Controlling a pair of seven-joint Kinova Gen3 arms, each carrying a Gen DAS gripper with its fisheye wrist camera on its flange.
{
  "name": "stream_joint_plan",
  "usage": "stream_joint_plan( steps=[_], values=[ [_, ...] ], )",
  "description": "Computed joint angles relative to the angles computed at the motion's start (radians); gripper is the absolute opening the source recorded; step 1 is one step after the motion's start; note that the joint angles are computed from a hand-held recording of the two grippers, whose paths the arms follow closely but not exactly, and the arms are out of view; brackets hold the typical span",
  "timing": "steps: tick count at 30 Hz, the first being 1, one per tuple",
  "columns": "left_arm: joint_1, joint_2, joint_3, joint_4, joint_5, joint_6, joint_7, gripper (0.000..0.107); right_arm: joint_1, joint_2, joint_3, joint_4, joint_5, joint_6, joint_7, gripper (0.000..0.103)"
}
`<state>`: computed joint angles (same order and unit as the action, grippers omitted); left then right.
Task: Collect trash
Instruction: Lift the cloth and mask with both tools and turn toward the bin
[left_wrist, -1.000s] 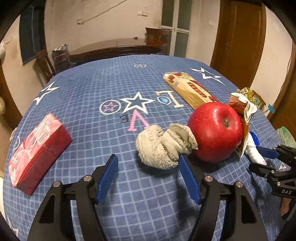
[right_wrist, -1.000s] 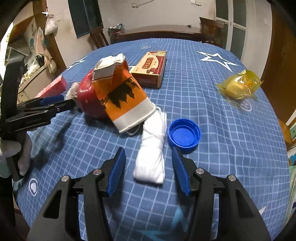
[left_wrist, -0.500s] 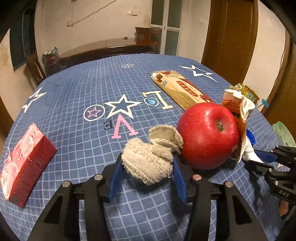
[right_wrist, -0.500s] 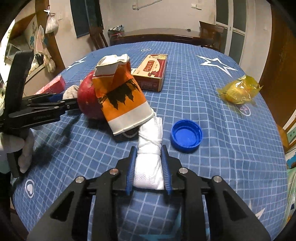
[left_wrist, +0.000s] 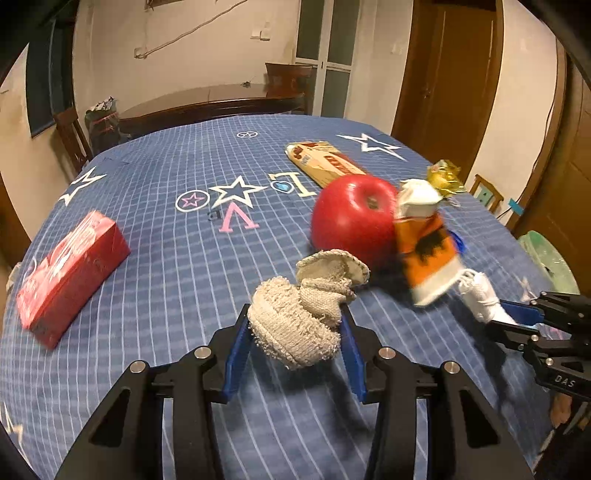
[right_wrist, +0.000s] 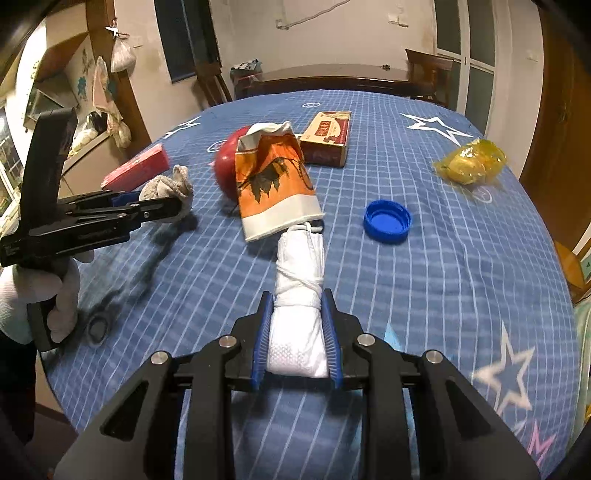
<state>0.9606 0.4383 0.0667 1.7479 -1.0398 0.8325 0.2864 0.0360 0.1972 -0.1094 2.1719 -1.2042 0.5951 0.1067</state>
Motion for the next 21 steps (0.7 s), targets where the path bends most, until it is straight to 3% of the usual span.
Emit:
stream_joint_plan(
  steps=[9, 21],
  values=[
    [0.127, 0.010, 0.032, -0.025, -0.063, 0.129, 0.184, 0.046, 0.068, -0.071, 0.075, 0.107, -0.119, 0.092, 0.187, 0.025],
    [0.305, 0.142, 0.022, -0.265, -0.117, 0.389, 0.189, 0.046, 0.108, -0.170, 0.182, 0.208, -0.362, 0.191, 0.482, 0.025]
  ],
)
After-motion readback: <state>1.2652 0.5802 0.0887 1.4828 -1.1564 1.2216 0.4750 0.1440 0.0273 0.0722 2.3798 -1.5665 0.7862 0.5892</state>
